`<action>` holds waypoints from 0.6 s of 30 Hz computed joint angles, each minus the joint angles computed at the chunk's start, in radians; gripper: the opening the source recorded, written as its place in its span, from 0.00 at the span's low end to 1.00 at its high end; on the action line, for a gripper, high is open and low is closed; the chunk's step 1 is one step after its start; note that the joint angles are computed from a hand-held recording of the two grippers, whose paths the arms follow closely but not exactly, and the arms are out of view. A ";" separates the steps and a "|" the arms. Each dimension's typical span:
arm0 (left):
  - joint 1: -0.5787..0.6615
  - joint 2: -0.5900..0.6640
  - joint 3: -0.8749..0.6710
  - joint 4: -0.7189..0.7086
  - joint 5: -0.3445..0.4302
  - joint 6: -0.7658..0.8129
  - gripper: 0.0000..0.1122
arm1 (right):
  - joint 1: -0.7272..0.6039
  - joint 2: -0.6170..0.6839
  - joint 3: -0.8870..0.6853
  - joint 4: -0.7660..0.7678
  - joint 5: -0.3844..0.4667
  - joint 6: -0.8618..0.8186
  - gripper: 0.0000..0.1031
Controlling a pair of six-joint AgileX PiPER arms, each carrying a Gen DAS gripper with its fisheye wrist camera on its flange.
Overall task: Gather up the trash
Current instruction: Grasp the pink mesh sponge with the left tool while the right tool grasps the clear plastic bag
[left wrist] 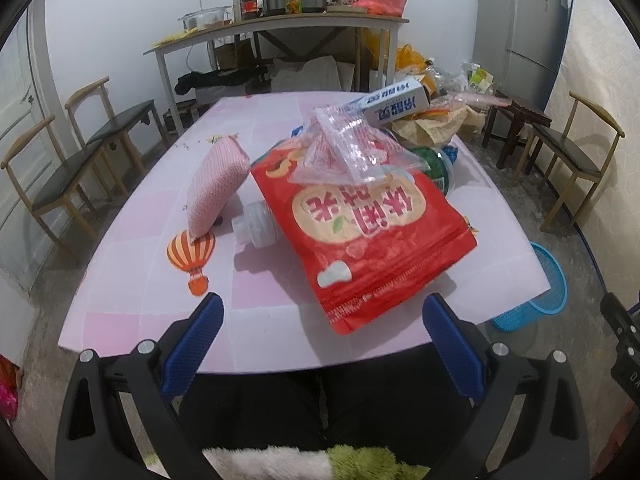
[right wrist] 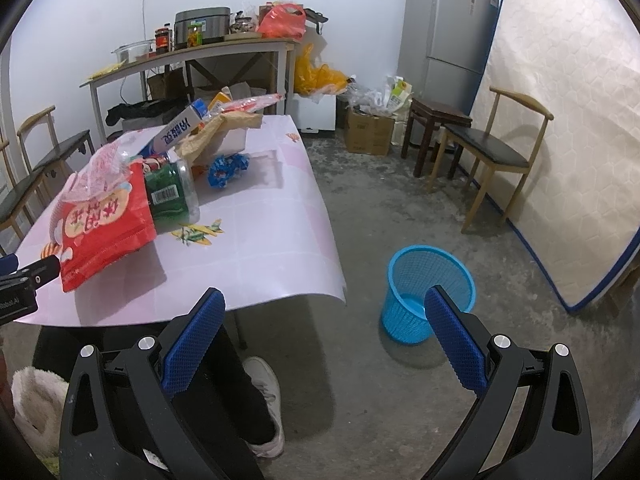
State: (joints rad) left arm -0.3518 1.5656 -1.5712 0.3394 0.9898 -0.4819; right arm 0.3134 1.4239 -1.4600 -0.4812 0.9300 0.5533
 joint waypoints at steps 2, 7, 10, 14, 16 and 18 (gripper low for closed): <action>0.029 -0.006 0.001 -0.013 -0.025 0.030 0.87 | 0.006 0.017 -0.020 0.017 -0.021 -0.003 0.93; 0.160 -0.022 0.015 -0.081 -0.098 0.118 0.87 | 0.054 0.097 -0.115 0.057 -0.083 -0.021 0.93; 0.279 0.001 -0.004 -0.189 -0.120 0.262 0.87 | 0.086 0.155 -0.192 0.088 -0.109 -0.052 0.93; 0.457 0.065 -0.067 -0.505 -0.117 0.568 0.87 | 0.123 0.230 -0.291 0.132 -0.131 -0.121 0.93; 0.541 0.093 -0.081 -0.705 -0.113 0.718 0.87 | 0.135 0.280 -0.359 0.160 -0.123 -0.167 0.93; 0.626 0.121 -0.089 -0.904 -0.117 0.841 0.87 | 0.138 0.321 -0.416 0.191 -0.116 -0.201 0.93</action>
State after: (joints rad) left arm 0.2743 1.6865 -1.6601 -0.5650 0.8731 0.3588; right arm 0.4511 1.7454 -1.8755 -0.2900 0.8136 0.3521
